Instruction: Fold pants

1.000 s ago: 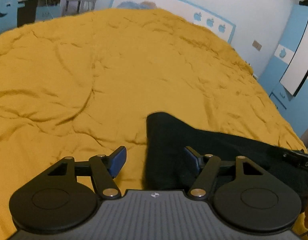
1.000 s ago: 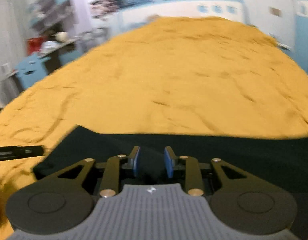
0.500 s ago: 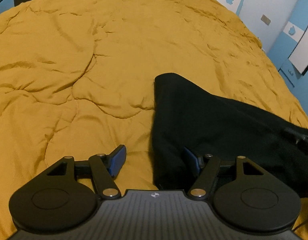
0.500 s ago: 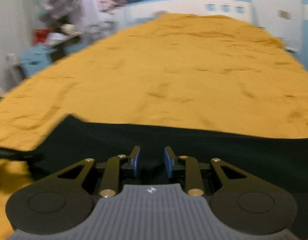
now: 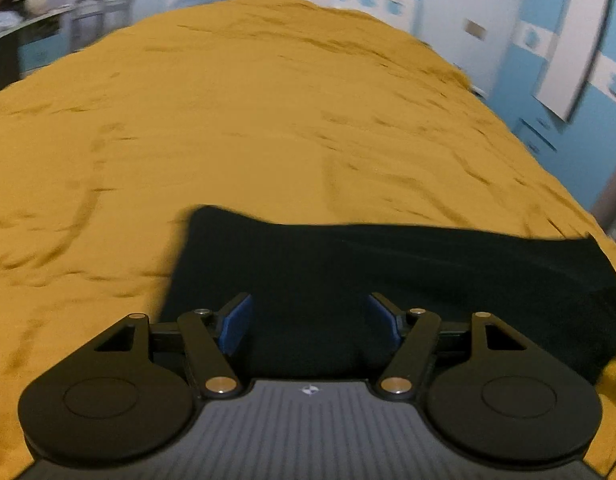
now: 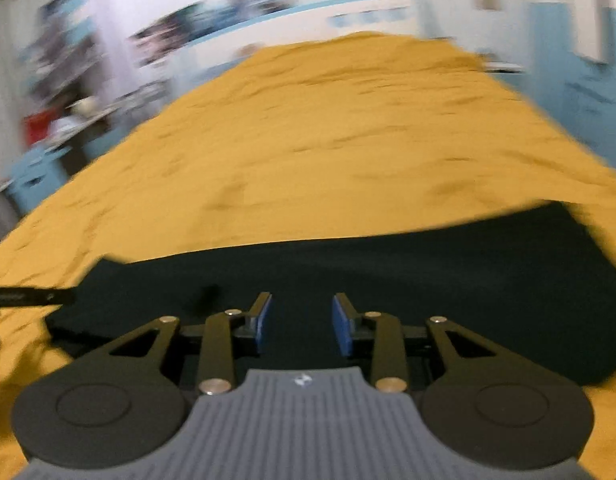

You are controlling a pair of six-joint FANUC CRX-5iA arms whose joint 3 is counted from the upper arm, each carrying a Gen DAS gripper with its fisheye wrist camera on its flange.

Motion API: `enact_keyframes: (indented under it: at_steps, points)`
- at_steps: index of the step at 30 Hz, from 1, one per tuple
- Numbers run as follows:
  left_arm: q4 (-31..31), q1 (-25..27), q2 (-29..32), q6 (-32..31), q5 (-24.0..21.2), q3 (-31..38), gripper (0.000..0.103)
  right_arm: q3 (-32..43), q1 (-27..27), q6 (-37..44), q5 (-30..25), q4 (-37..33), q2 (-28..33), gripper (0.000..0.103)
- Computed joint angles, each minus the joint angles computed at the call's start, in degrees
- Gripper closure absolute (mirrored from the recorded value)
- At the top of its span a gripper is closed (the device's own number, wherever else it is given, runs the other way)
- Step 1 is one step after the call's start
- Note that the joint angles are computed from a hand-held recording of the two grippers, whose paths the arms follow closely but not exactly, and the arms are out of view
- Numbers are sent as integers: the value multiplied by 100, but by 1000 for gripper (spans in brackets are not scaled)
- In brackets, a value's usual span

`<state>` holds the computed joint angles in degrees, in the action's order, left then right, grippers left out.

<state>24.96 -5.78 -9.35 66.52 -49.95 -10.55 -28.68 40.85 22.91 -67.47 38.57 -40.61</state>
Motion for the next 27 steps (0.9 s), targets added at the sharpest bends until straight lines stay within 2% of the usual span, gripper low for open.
enact_keyframes:
  at_steps: [1, 4, 6, 10, 11, 13, 15, 18, 21, 23, 24, 25, 26, 27]
  points:
    - [-12, -241, 117, 64, 14, 95, 26, -64, 60, -166, -373, 181, -177, 67]
    - [314, -849, 403, -156, 56, 254, 26, -146, -129, -418, -875, 275, -549, 64]
    - [436, -1320, 638, -217, 98, 451, 26, -143, -523, -659, -995, 176, -704, 63]
    - [344, -2111, 1082, -41, 167, 923, 26, -159, -1694, -1113, -612, -486, -901, 56]
    - [242, -2271, 1188, 51, 173, 1052, 26, -137, -2030, -1184, -477, -749, -948, 48]
    - [-36, -2551, 1390, 275, 139, 1316, 26, -137, -2777, -1240, 20, -1404, -1032, 41]
    - [-121, -2703, 1485, 319, 109, 1367, 26, -106, -3495, -1082, 470, -2050, -993, 41]
    - [-355, -2866, 1468, 434, 50, 1293, 26, -40, -3932, -889, 673, -2479, -763, 41]
    - [-651, -2982, 1402, 540, -23, 1147, 17, -127, -3964, -1121, 786, -2455, -564, 40]
    - [-963, -3131, 1431, 535, -99, 1292, 16, -140, -4074, -976, 958, -2565, -364, 37]
    - [-926, -3111, 1448, 502, -192, 1355, 16, -164, -4082, -950, 1051, -2521, -289, 43]
    - [-825, -3062, 1464, 485, -265, 1392, 16, -212, -4027, -1057, 1072, -2346, -290, 67]
    - [-679, -2997, 1460, 447, -284, 1372, 16, -295, -3971, -1241, 1139, -2152, -388, 83]
    - [-570, -2949, 1460, 448, -287, 1349, 16, -473, -3931, -1465, 1346, -1924, -599, 86]
